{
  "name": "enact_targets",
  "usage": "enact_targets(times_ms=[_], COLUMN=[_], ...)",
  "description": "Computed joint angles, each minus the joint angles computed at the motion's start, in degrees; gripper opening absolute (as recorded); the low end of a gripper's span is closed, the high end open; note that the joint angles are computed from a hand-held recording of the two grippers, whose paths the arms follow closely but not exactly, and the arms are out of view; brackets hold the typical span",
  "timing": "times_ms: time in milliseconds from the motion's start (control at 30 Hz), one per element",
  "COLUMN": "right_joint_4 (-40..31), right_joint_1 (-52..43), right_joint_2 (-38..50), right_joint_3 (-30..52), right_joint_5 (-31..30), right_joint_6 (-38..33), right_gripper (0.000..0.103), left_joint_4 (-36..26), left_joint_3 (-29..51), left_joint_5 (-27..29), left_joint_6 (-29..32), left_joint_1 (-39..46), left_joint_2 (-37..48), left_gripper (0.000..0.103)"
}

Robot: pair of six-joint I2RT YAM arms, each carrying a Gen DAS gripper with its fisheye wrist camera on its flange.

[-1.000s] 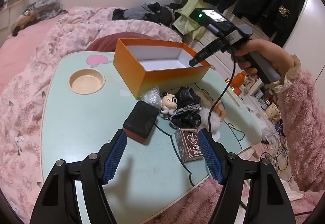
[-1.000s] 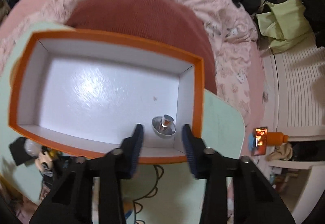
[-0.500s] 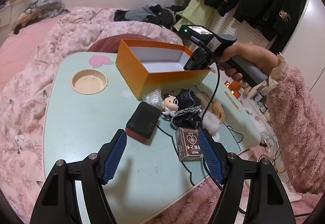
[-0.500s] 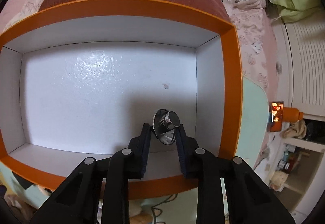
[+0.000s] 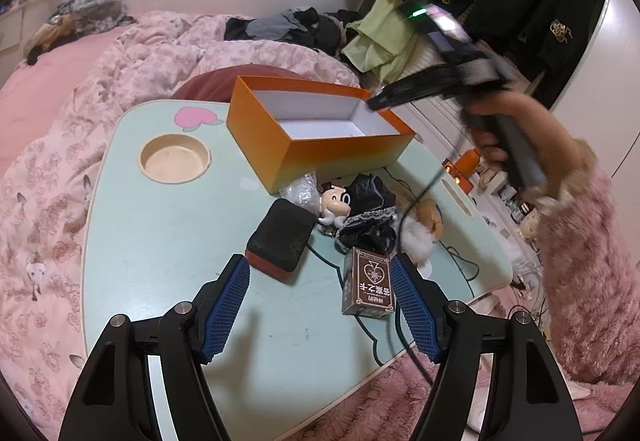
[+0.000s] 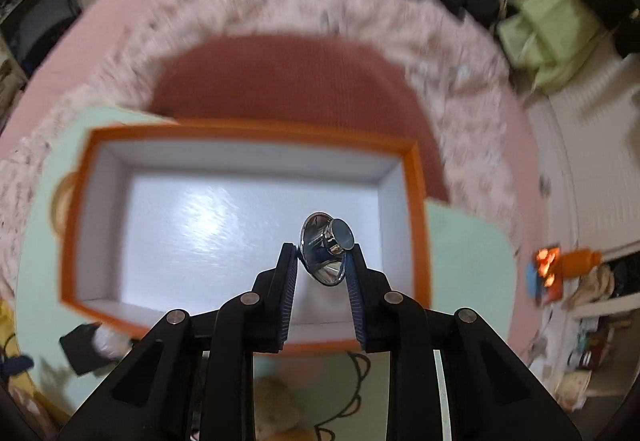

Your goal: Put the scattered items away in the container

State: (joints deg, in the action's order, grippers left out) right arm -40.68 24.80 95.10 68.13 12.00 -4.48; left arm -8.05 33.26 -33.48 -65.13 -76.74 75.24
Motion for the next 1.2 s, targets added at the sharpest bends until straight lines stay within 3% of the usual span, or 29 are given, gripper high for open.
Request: enact_targets(times_ms=[133, 267, 433, 633, 733, 833, 900, 933, 1067, 1133, 1200], right_joint_4=[5.10, 4.23, 4.67, 9.91, 12.13, 12.07, 11.60, 11.90, 14.50, 19.73, 24.29], right_joint_1=[5.27, 6.12, -2.15, -12.56, -14.57, -18.68, -19.41, -19.51, -26.41, -30.36, -31.66], right_joint_2=[-16.31, -26.65, -25.37, -15.67, -15.85, -17.92, -20.68, -22.21, -23.05, -21.40, -21.51], right_joint_3=[-12.79, -21.37, -26.14, -26.84, -27.89, -28.76, -29.48, -30.04, -29.08, -28.00, -27.87], right_joint_5=[5.27, 2.08, -9.38, -24.05, -29.50, -40.27, -39.86, -38.87, -42.21, -44.22, -42.15], right_joint_6=[-3.57, -5.22, -7.84, -9.67, -10.31, -13.11, -13.86, -13.54, -10.51, -5.31, -0.49], right_gripper=[0.026, 0.026, 0.026, 0.026, 0.027, 0.033, 0.049, 0.051, 0.051, 0.051, 0.051], left_joint_4=[0.54, 1.48, 1.49, 2.06, 2.27, 2.67, 2.95, 2.93, 2.26, 0.79, 0.80], left_joint_3=[0.22, 0.68, 2.23, 3.54, 3.97, 3.70, 3.42, 3.27, 3.39, 4.50, 5.36], left_joint_5=[0.76, 1.85, 2.60, 3.19, 3.29, 3.95, 4.55, 4.67, 4.85, 5.69, 8.05], left_joint_6=[-0.42, -0.41, -0.14, 0.38, 0.71, 0.40, 0.34, 0.42, 1.57, 1.59, 1.78], left_joint_1=[0.30, 0.94, 1.33, 2.07, 2.79, 3.86, 4.67, 5.04, 8.15, 11.39, 15.69], left_joint_2=[1.27, 2.91, 4.56, 5.59, 6.02, 5.92, 5.65, 5.32, 3.96, 4.09, 4.67], left_gripper=[0.072, 0.072, 0.072, 0.072, 0.072, 0.072, 0.072, 0.072, 0.072, 0.072, 0.072])
